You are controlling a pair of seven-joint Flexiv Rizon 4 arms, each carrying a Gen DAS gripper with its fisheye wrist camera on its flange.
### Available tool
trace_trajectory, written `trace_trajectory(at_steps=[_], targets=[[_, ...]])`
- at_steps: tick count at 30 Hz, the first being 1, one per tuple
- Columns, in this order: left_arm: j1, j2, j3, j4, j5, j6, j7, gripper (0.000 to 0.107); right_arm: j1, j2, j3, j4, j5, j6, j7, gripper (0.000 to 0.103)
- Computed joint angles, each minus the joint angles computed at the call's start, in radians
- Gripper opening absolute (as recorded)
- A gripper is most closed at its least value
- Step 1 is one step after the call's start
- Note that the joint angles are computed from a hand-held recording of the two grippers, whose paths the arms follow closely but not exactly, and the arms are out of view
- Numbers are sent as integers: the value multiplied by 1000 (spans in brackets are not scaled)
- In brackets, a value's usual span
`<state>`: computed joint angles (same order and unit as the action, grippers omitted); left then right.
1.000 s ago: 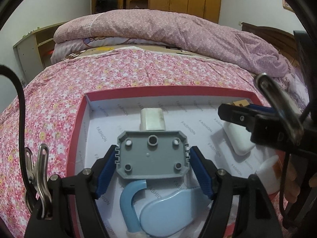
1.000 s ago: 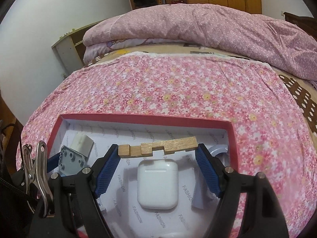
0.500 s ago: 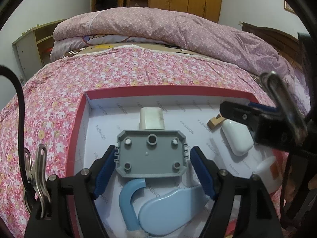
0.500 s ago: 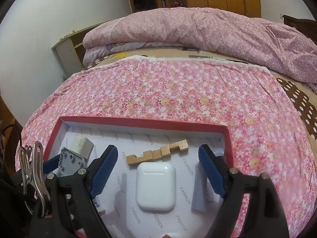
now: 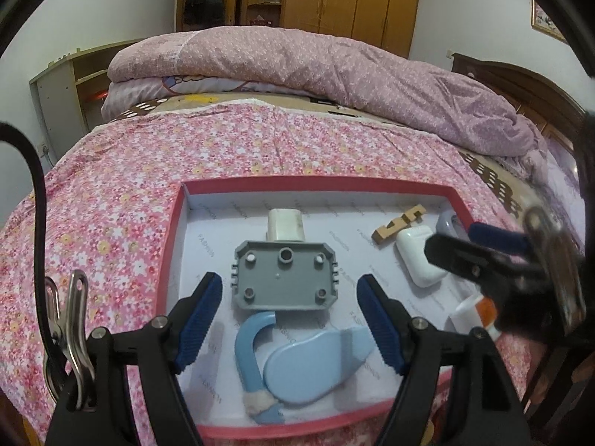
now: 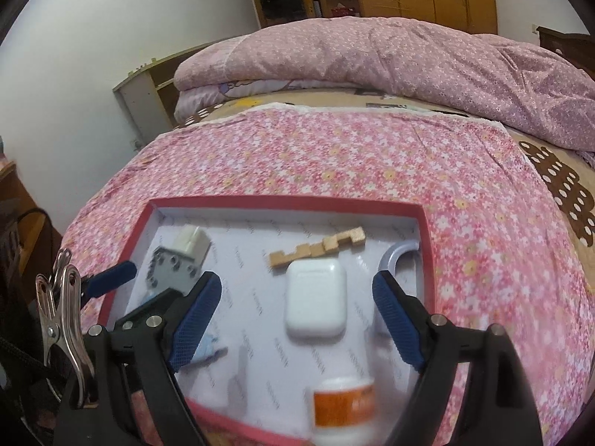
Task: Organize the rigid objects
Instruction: 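Withdraw left tool toward the round wooden disc while right tool moves to the green lighter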
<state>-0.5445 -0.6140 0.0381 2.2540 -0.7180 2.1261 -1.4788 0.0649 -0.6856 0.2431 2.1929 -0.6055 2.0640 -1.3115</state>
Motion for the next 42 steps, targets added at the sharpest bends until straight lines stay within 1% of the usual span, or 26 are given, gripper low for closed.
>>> trace_trajectory(at_steps=[3,7,9,13,15,18,22,25,28,30,35,37,38,42], targets=[[-11,13,-1,19,-12,10,-11,79,17,17,-16,39,33,27,-17,85],[-52,27,11,38,-62,12,11,79,-23,26,5,87,1,61,-10,85],[-67,35,9,52,-85,24,17,79,-24,34,-1,107,-2,82,-16,85],[-71,52,-9,75,-108,34,22,79,-8,62,-29,168,14,136,-57,85],[-80,57,-14,84,-124,40,32,79,-18,70,-33,195,2,153,-71,85],[-97,64,-22,99,-154,54,46,79,-39,74,-38,231,-24,180,-85,85],[-100,72,-42,119,-175,65,48,79,-49,74,-53,281,-24,217,-117,85],[-97,74,-56,134,-177,68,37,79,-67,64,-57,300,-39,225,-121,85],[-104,73,-62,145,-179,66,35,79,-48,58,-74,322,5,237,-154,85],[-110,72,-63,147,-181,64,39,79,-51,51,-79,334,19,242,-171,85],[-109,71,-70,156,-153,60,27,79,-81,32,-80,348,17,240,-184,85],[-101,72,-74,162,-125,57,15,79,-88,23,-82,352,21,239,-191,85],[-96,72,-75,165,-108,56,7,79,-86,18,-84,355,29,240,-198,85],[-49,69,-91,183,18,63,-55,79,-48,7,-101,365,103,245,-242,85]])
